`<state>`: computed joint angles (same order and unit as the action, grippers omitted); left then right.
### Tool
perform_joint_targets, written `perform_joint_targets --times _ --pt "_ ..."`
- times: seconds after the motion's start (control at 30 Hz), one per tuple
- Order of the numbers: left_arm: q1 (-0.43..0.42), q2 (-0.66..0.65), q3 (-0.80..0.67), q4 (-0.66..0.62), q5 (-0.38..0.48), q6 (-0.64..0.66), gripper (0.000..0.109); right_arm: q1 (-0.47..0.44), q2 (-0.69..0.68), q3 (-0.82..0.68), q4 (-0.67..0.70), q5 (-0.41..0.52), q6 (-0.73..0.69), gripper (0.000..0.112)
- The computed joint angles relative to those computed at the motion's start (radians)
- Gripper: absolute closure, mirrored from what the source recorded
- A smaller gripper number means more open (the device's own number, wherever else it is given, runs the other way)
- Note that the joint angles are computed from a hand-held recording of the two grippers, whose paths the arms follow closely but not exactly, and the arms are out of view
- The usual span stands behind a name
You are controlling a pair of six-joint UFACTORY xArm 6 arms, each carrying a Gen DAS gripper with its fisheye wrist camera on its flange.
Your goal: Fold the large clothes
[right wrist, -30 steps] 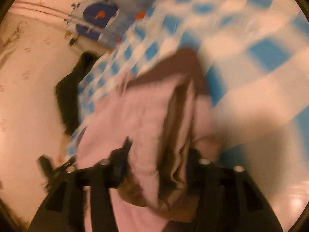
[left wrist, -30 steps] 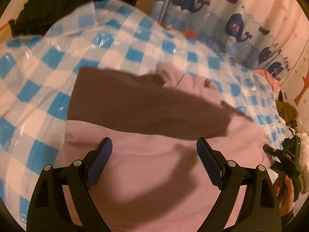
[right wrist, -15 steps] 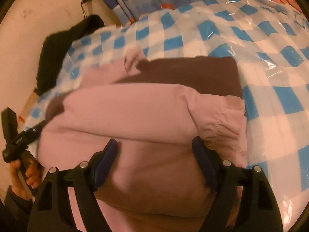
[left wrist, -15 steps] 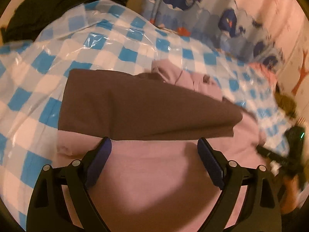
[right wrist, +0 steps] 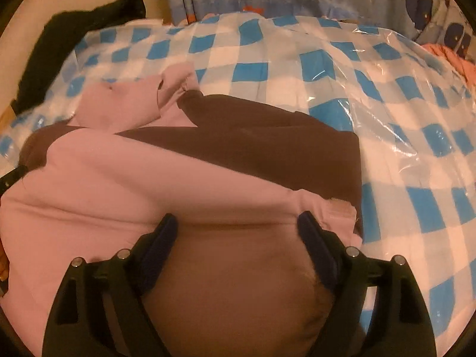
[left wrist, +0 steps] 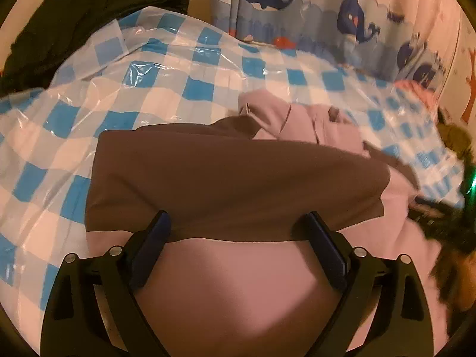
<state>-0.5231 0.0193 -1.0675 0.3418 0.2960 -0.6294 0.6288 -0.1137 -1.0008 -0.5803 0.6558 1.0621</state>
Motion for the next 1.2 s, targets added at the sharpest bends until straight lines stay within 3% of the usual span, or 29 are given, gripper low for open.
perform_joint_targets --times 0.07,0.17,0.23,0.3,0.37,0.43,0.5,0.57,0.7,0.83,0.9,0.97,1.07,1.13,1.2 --pt "-0.006 -0.038 0.022 -0.035 0.011 0.024 0.021 -0.001 -0.046 0.022 0.057 -0.004 -0.048 0.032" --pt "-0.009 -0.161 0.104 -0.089 0.028 0.05 0.021 0.087 -0.183 0.072 -0.042 0.082 0.005 0.03" --pt "-0.007 -0.276 0.196 -0.047 0.028 0.015 0.02 0.139 -0.249 0.109 -0.073 0.142 0.024 0.025" --pt "-0.005 -0.341 0.254 -0.067 0.087 0.045 0.018 0.137 -0.268 0.145 0.004 0.177 -0.029 0.022" --pt "-0.003 -0.293 0.243 -0.229 0.205 0.18 0.017 0.062 -0.228 0.224 0.211 0.067 -0.141 0.016" --pt "0.008 -0.304 0.256 -0.285 0.246 0.23 0.018 0.017 -0.286 0.295 0.363 -0.031 -0.197 0.016" --pt "0.003 -0.406 0.294 -0.287 0.278 0.189 0.018 0.037 -0.395 0.318 0.348 0.009 -0.153 0.016" --pt "0.004 -0.565 0.352 -0.358 0.33 0.251 0.018 0.107 -0.55 0.364 0.332 0.084 -0.147 0.016" --pt "0.046 -0.909 0.463 -0.409 0.561 0.355 0.017 0.274 -0.931 0.552 0.382 0.21 -0.013 0.016" --pt "0.239 -1.226 0.58 -0.569 0.843 0.451 0.017 0.544 -1.344 0.755 0.32 0.342 0.35 0.016" --pt "0.35 -1.334 0.633 -0.65 0.955 0.482 0.017 0.712 -1.468 0.806 0.216 0.414 0.549 0.016" --pt "0.452 -1.436 0.697 -0.738 1.054 0.507 0.017 0.881 -1.574 0.857 0.1 0.469 0.745 0.016" --pt "0.54 -1.601 0.783 -0.846 1.183 0.509 0.017 0.993 -1.649 0.889 0.014 0.494 0.869 0.016" --pt "0.505 -1.701 0.82 -0.849 1.201 0.452 0.017 1.008 -1.637 0.888 0.001 0.469 0.892 0.016" --pt "0.426 -1.757 0.839 -0.815 1.162 0.374 0.017 0.998 -1.609 0.883 0.001 0.433 0.896 0.016"
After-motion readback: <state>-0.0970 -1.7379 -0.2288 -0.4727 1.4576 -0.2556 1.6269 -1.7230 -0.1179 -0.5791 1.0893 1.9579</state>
